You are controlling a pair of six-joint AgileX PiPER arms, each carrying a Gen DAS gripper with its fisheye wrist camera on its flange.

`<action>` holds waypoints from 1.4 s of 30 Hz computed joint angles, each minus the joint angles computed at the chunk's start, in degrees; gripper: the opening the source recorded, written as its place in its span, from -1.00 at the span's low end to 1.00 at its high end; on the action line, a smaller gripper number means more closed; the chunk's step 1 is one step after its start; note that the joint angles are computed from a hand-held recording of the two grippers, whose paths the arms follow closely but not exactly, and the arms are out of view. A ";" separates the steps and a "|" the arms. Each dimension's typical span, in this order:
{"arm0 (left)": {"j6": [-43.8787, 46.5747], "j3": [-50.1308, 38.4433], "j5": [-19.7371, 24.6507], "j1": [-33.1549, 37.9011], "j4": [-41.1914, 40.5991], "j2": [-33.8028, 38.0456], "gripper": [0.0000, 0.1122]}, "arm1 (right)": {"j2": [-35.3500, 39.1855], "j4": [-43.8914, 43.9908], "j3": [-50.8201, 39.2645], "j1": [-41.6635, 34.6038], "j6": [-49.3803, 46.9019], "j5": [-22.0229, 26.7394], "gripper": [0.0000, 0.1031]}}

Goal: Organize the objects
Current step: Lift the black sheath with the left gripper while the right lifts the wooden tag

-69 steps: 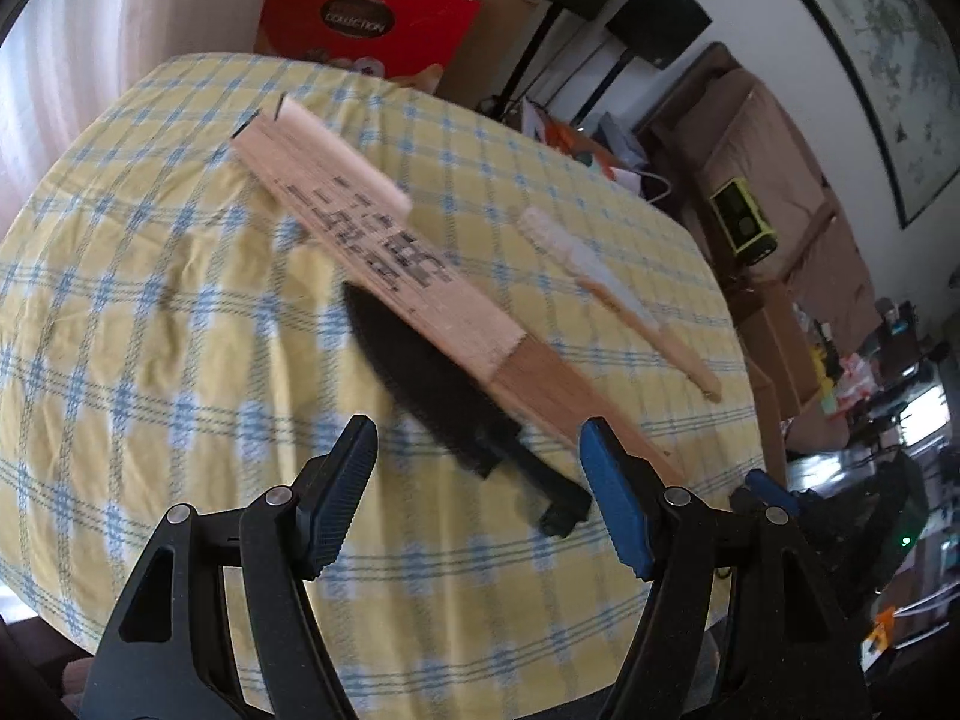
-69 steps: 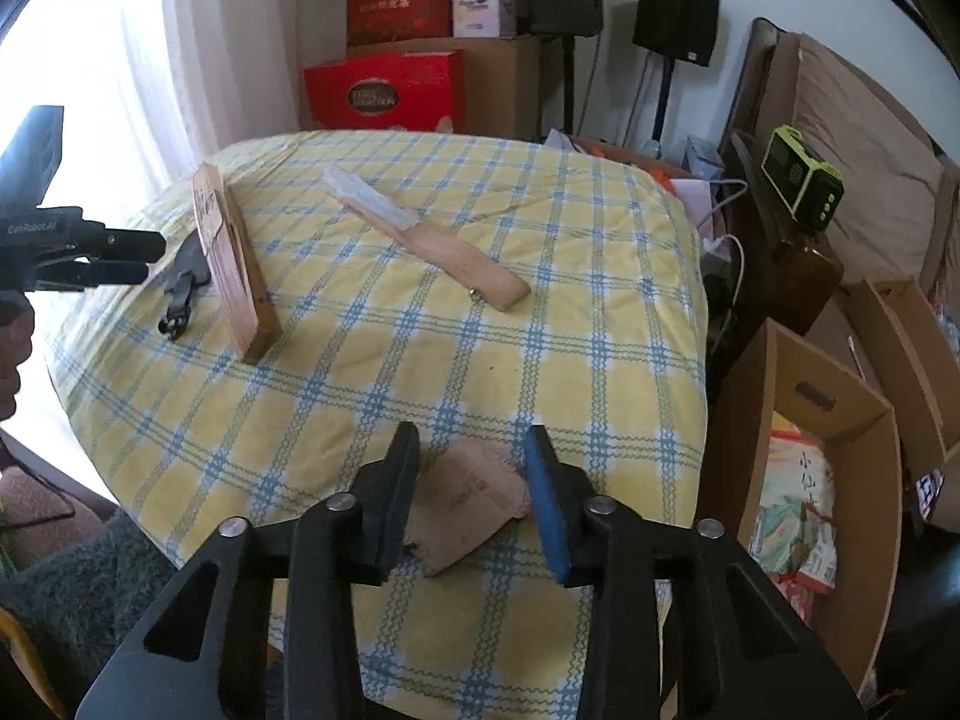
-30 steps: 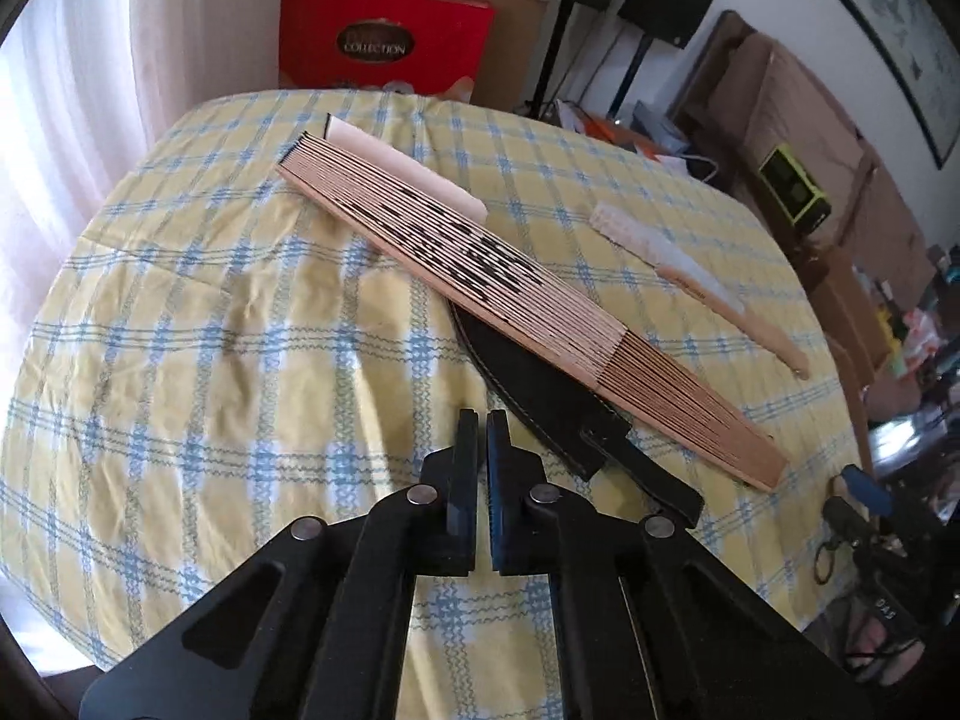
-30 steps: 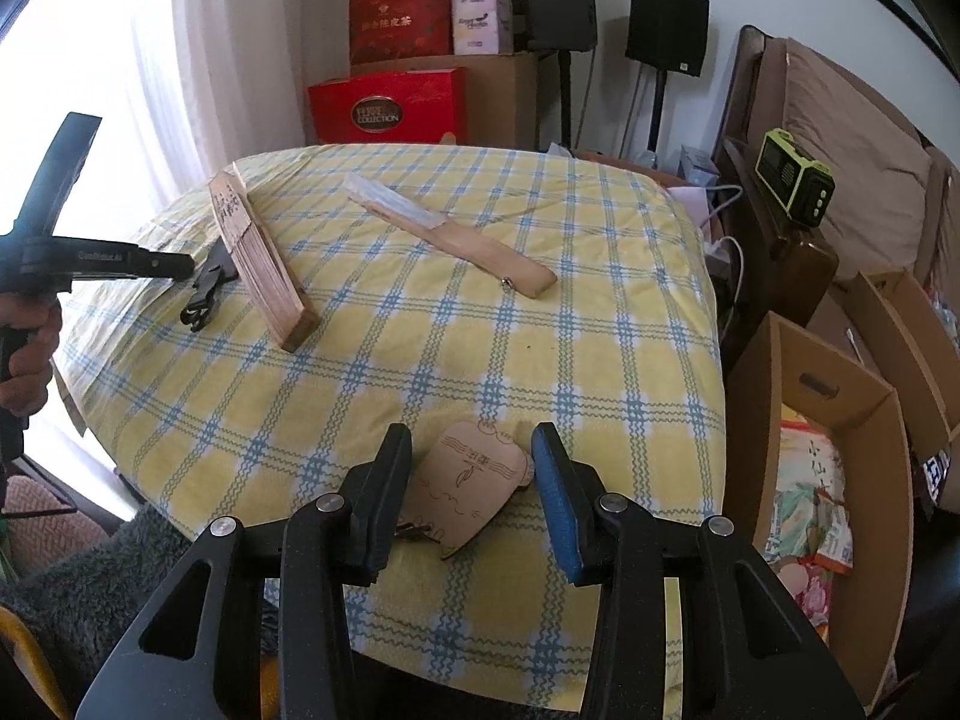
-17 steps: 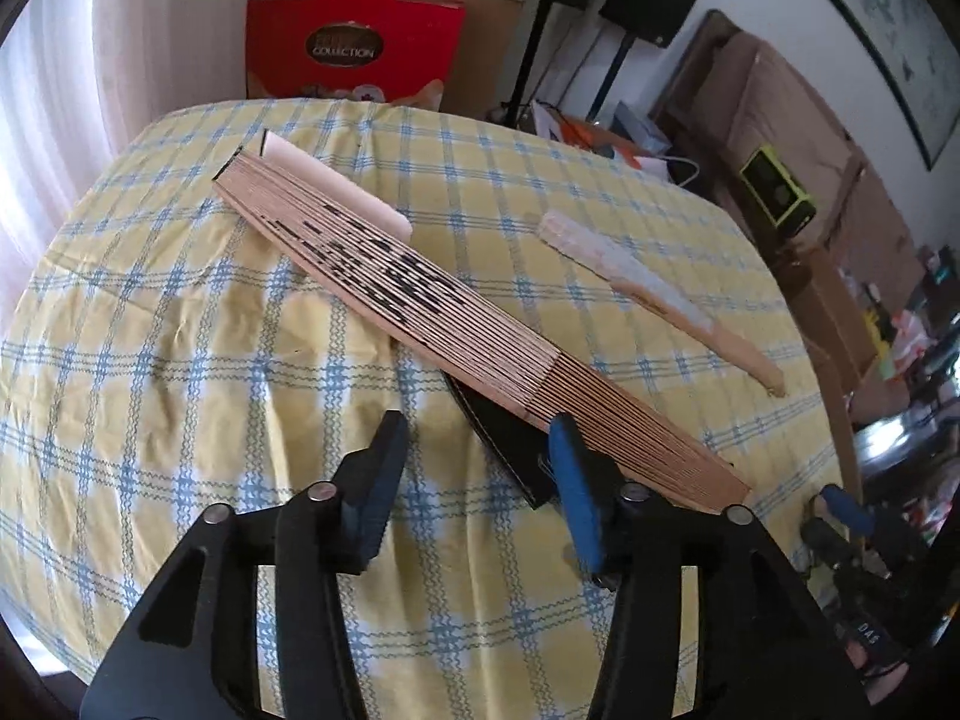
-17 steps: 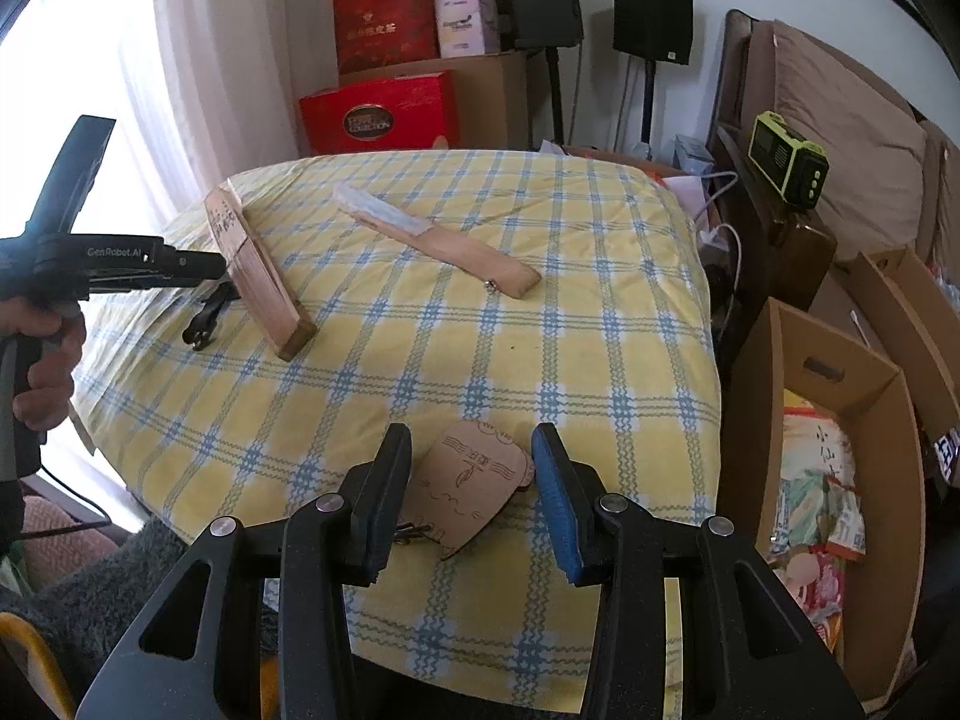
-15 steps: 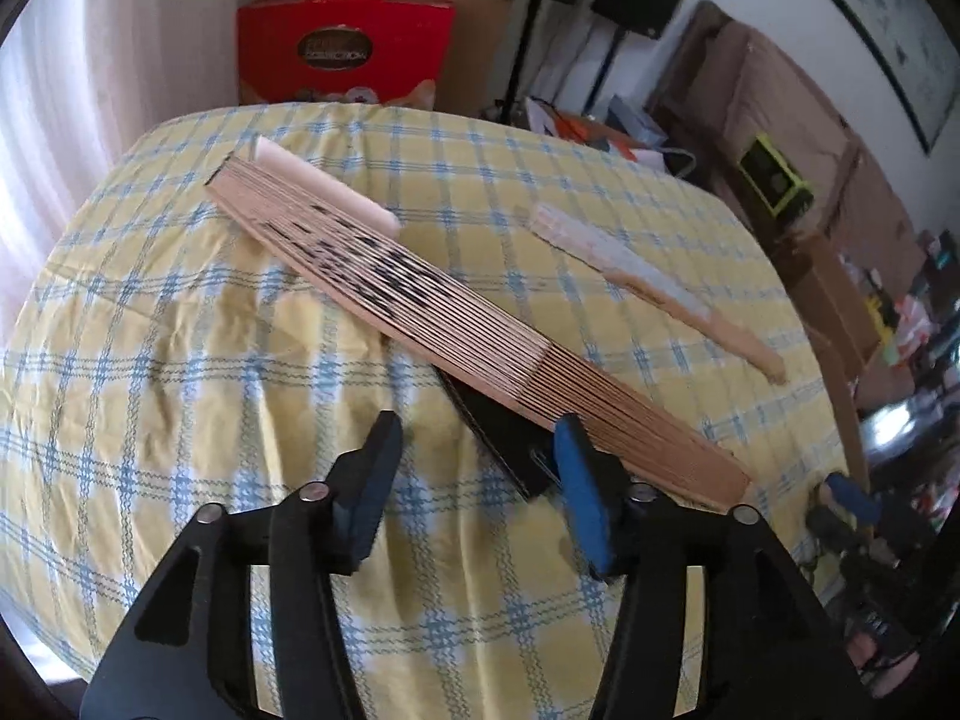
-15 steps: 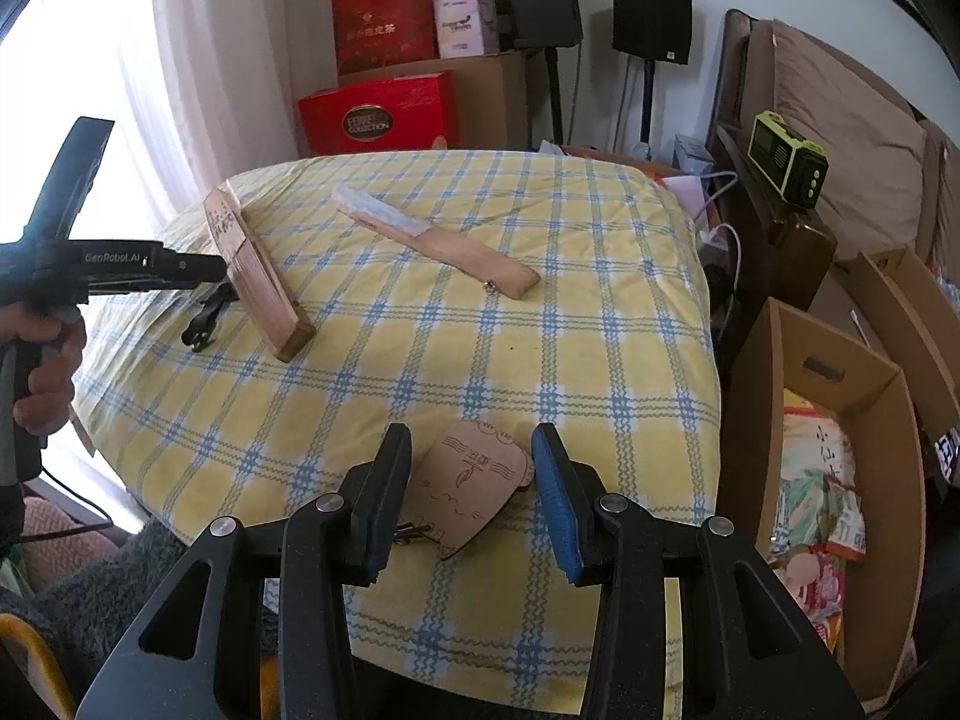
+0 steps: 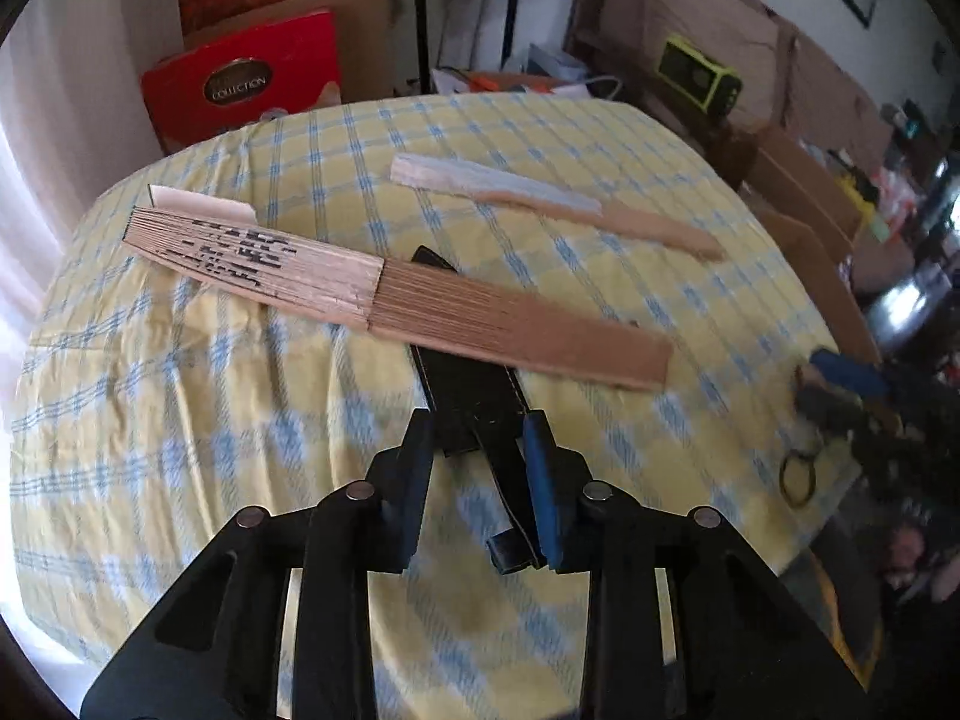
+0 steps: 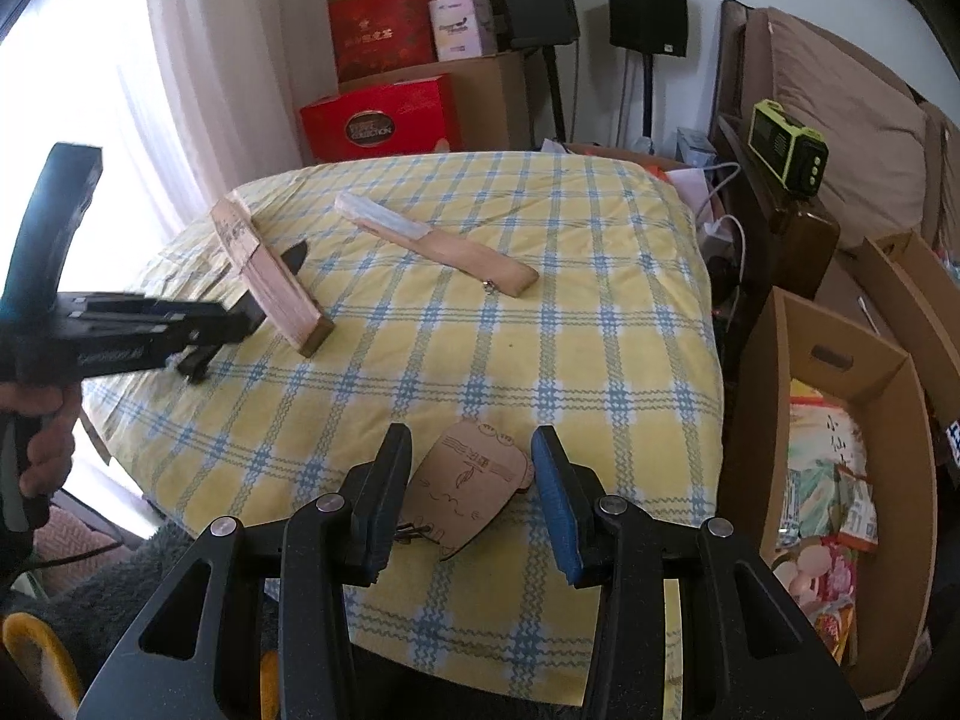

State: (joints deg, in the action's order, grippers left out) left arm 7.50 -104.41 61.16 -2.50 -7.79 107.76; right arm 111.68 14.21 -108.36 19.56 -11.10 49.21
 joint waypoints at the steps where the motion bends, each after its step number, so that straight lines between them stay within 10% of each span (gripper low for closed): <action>1: -0.32 1.63 -0.34 -0.41 1.65 -1.37 -0.54 | -0.20 0.34 0.31 -0.22 0.04 -0.12 -0.19; 15: 0.29 12.75 4.88 2.67 6.10 -12.44 -0.55 | -2.21 1.92 1.91 -1.52 0.45 -0.52 -0.19; 24: -5.21 7.09 5.41 -1.65 13.50 -7.51 0.31 | -2.17 1.13 1.96 -1.70 1.52 -0.19 -0.19; 30: -5.12 6.58 2.54 -2.23 12.67 -5.72 0.20 | -2.00 1.32 1.98 -1.91 1.49 -0.03 -0.19; 34: -0.27 6.34 3.37 0.19 4.77 -5.88 -0.38 | -2.13 2.09 2.43 -2.33 1.16 -0.34 -0.19; 42: -0.61 7.48 3.46 1.48 1.84 -7.05 -0.41 | -2.68 2.78 3.04 -2.86 0.65 -0.72 -0.19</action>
